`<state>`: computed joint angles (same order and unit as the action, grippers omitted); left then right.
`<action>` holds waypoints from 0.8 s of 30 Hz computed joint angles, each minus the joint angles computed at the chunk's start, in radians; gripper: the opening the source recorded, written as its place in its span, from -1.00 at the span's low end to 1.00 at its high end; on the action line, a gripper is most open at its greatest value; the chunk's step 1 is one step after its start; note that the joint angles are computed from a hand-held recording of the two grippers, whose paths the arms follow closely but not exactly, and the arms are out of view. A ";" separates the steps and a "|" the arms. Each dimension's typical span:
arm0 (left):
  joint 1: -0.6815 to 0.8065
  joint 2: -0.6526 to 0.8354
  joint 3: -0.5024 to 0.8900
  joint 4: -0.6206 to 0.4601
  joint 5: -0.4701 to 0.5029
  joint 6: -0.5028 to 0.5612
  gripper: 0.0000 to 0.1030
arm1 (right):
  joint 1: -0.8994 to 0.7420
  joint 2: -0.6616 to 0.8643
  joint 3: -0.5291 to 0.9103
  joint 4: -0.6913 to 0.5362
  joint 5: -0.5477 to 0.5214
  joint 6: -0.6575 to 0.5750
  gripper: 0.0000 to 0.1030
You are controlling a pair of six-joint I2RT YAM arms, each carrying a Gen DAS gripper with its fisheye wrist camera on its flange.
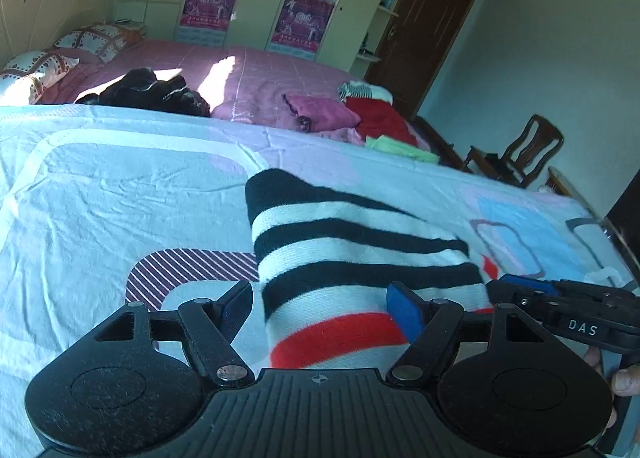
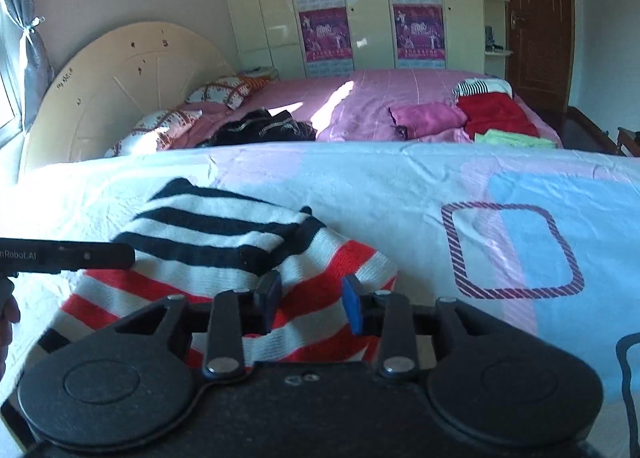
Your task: Fold small clothes
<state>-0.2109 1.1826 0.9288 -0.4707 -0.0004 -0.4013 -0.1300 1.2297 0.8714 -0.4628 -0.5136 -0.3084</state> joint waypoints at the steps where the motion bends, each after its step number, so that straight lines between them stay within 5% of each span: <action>1: 0.016 0.047 0.013 -0.008 0.029 0.008 0.44 | -0.002 0.014 0.000 0.006 -0.004 0.002 -0.30; 4: 0.053 0.030 -0.005 -0.007 0.098 -0.024 0.49 | -0.044 0.006 0.034 -0.071 -0.039 -0.001 -0.25; 8: 0.094 -0.155 -0.088 -0.066 0.215 -0.022 0.49 | -0.292 -0.034 0.064 -0.282 -0.271 -0.094 0.51; 12: 0.229 -0.299 -0.194 -0.139 0.492 -0.032 0.48 | -0.531 0.243 0.246 -0.837 -0.455 -0.480 0.39; 14: 0.256 -0.320 -0.223 -0.156 0.570 -0.021 0.48 | -0.562 0.336 0.273 -0.991 -0.458 -0.624 0.38; 24: 0.349 -0.223 -0.305 0.004 0.792 -0.090 0.48 | -0.515 0.463 0.294 -0.967 -0.480 -0.576 0.22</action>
